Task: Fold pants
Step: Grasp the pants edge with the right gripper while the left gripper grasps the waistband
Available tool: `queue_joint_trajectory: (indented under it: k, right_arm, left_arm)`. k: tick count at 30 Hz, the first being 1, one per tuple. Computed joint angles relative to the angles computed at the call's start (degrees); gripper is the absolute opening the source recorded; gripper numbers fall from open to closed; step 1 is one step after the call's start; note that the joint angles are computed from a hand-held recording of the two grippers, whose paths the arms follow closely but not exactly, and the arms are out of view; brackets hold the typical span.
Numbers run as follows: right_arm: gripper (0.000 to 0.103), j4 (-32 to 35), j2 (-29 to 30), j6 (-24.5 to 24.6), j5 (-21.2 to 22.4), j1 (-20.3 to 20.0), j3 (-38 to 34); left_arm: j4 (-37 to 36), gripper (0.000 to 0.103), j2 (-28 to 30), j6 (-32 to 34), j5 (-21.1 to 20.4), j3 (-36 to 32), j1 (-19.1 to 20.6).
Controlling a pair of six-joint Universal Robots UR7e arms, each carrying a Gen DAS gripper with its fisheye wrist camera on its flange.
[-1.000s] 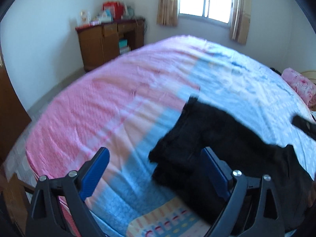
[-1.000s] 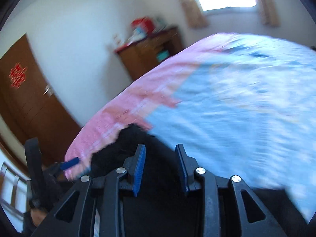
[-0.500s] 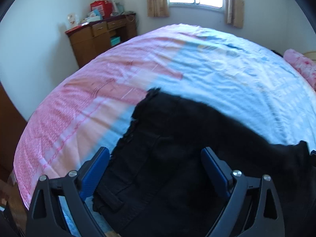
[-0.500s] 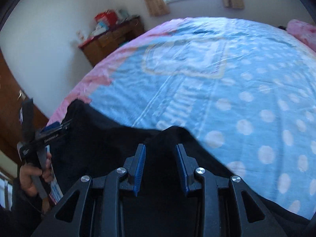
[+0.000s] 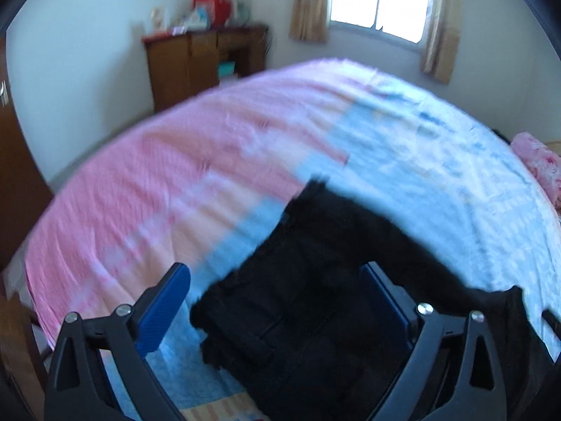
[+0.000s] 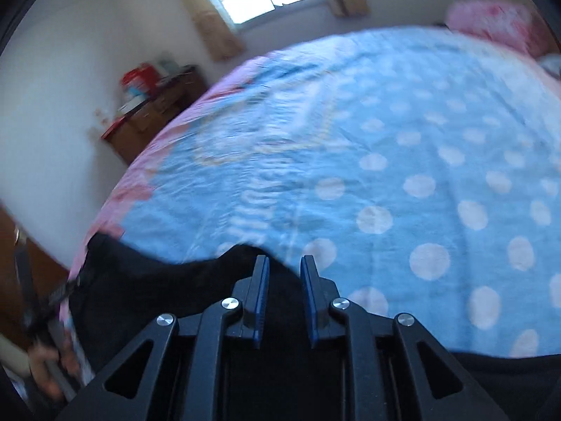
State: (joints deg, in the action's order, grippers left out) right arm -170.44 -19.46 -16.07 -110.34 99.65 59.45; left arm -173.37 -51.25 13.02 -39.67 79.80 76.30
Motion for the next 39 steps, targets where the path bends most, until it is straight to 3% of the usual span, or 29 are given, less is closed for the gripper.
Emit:
queue_joint_trajectory:
  k: [3,7,9,11,14,16,17,20,25,27,30,32,33,35,39]
  right_arm:
    - [0.020,-1.8,-2.7,-6.4,1.1,1.7,7.0]
    - [0.020,-0.1,-1.2,-9.0,-3.4,3.5,8.8]
    - [0.020,0.1,-2.0,-7.5,-4.4,2.9,11.7]
    - [0.020,-3.2,-3.7,-6.7,-2.4,1.8,16.2]
    - [0.020,-6.0,-6.7,-4.8,-2.8,1.9,21.1]
    - [0.021,-14.8,-10.8,-4.1,0.8,1.5,27.6]
    - [0.021,-19.2,-12.5,-4.1,0.3,1.5,30.2]
    - [0.021,-30.0,-16.4,-4.5,-9.0,1.5,35.5]
    - [0.021,-42.1,-25.9,-2.7,-16.7,-2.0,46.2]
    - [0.021,-46.9,-30.4,-0.5,-17.3,-3.5,50.9]
    - [0.021,-59.5,-37.0,1.8,-16.6,-6.4,57.6]
    - [0.021,-65.3,-41.5,4.9,-15.1,-8.9,62.3]
    - [0.021,-67.8,-42.2,4.3,-16.5,-9.5,62.8]
    - [0.021,-68.9,-43.4,2.2,-17.7,-10.7,63.3]
    - [0.021,-61.1,-42.4,-1.4,-17.5,-12.2,60.5]
  left_arm:
    - [0.1,0.100,0.9,3.8,-2.9,-1.2,-1.1]
    - [-0.9,0.100,6.1,9.8,0.7,-6.0,-1.2]
    - [4.5,0.100,7.6,7.7,3.2,-8.5,-0.3]
    - [9.4,0.100,7.1,3.5,1.9,-9.0,0.7]
    - [9.1,0.097,5.1,-0.1,0.8,-7.6,0.3]
    - [5.3,0.098,4.3,1.2,0.8,-5.5,-1.0]
    - [3.8,0.098,3.9,1.7,0.5,-4.4,-1.8]
    - [3.6,0.098,3.2,3.1,-2.1,-1.3,-4.7]
    - [6.6,0.098,5.3,4.7,-7.3,2.0,-9.2]
    - [8.8,0.098,6.7,3.4,-9.1,2.7,-10.7]
    - [13.3,0.098,7.8,0.6,-12.8,2.7,-12.1]
    - [15.2,0.098,9.1,-0.2,-13.1,2.5,-13.2]
    - [15.4,0.098,9.7,-0.3,-12.7,2.9,-13.8]
    - [16.4,0.098,10.6,-0.4,-12.3,3.0,-14.7]
    - [17.2,0.098,11.1,-1.1,-11.3,3.4,-15.6]
